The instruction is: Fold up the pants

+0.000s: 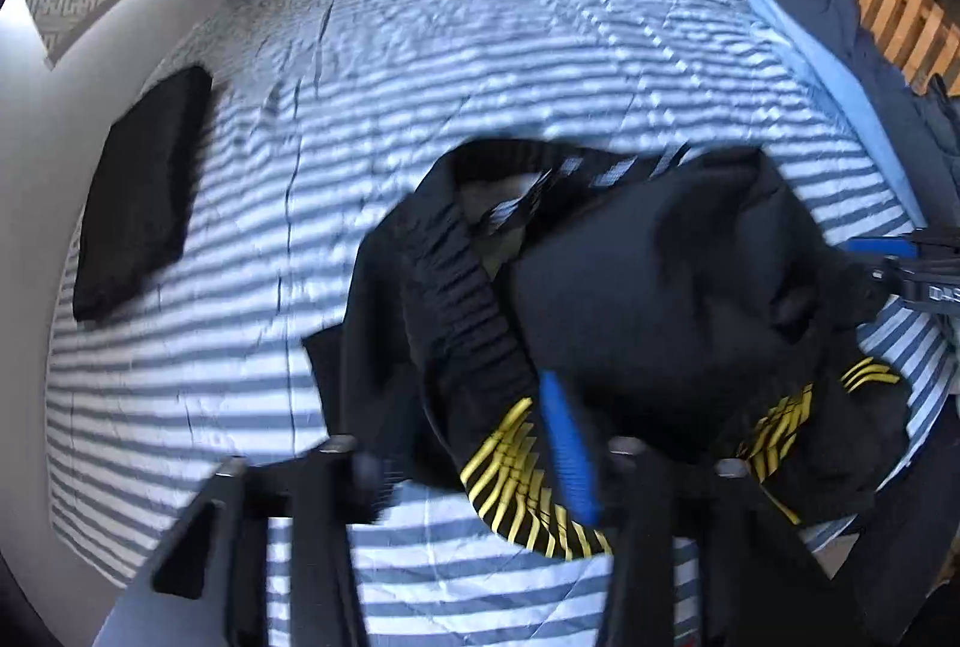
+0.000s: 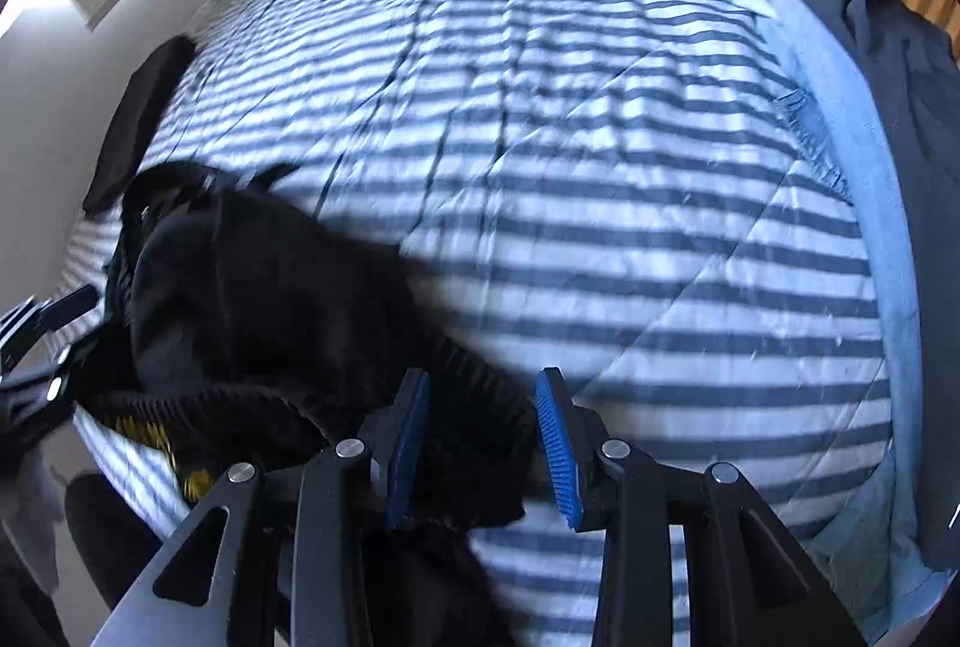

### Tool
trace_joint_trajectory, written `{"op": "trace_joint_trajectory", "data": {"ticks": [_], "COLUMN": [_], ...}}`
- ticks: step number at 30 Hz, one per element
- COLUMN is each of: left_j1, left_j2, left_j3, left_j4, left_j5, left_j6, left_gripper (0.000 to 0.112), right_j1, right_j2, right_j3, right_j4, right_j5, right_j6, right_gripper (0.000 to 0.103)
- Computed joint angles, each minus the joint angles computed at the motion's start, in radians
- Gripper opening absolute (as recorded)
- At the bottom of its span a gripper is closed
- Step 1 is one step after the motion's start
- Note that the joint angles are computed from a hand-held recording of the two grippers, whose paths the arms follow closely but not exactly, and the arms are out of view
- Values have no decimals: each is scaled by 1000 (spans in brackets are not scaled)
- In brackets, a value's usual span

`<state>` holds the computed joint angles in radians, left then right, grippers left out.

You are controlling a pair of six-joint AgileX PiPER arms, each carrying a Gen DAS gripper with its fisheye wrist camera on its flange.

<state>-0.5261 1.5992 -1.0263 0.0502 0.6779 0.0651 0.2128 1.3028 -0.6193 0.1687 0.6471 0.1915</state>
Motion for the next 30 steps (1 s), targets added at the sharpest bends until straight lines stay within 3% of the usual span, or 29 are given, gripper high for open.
{"op": "trace_joint_trajectory", "data": {"ticks": [4,6,10,14,15,17,19,23,24,25,26,27,30], "left_j1": [80,123,249,350,343,314,245,57,20,-11,-23,-10,43], "left_j2": [-41,-68,-82,-88,-98,-103,-110,-38,-8,23,45,57,27], "left_j3": [105,138,144,105,96,62,43,-20,-29,-34,-38,-34,20], "left_j4": [15,46,-31,-269,-274,-310,-296,-85,-21,45,70,56,63], "left_j5": [-55,-78,-70,6,13,59,61,26,14,7,19,17,-32], "left_j6": [13,-13,73,250,243,242,199,-5,-53,-99,-123,-115,-112], "left_gripper": [1,0,0,0,3,25,65,71,62,30,17,9,6], "right_j1": [17,-27,-91,-66,-60,-60,-20,35,26,6,-34,-65,-140], "right_j2": [-81,-121,-112,-13,11,43,72,82,80,77,63,52,38], "right_j3": [41,52,29,-23,-35,-52,-70,-59,-56,-50,-41,-36,-39], "right_j4": [75,136,138,45,29,32,-48,-200,-198,-181,-131,-90,10], "right_j5": [41,46,39,-10,-15,-7,-8,-8,-9,-15,-19,-16,10], "right_j6": [-99,-160,-165,-79,-61,-64,30,188,185,165,109,63,-72], "right_gripper": [34,34,34,34,34,34,34,35,36,36,36,36,36]}}
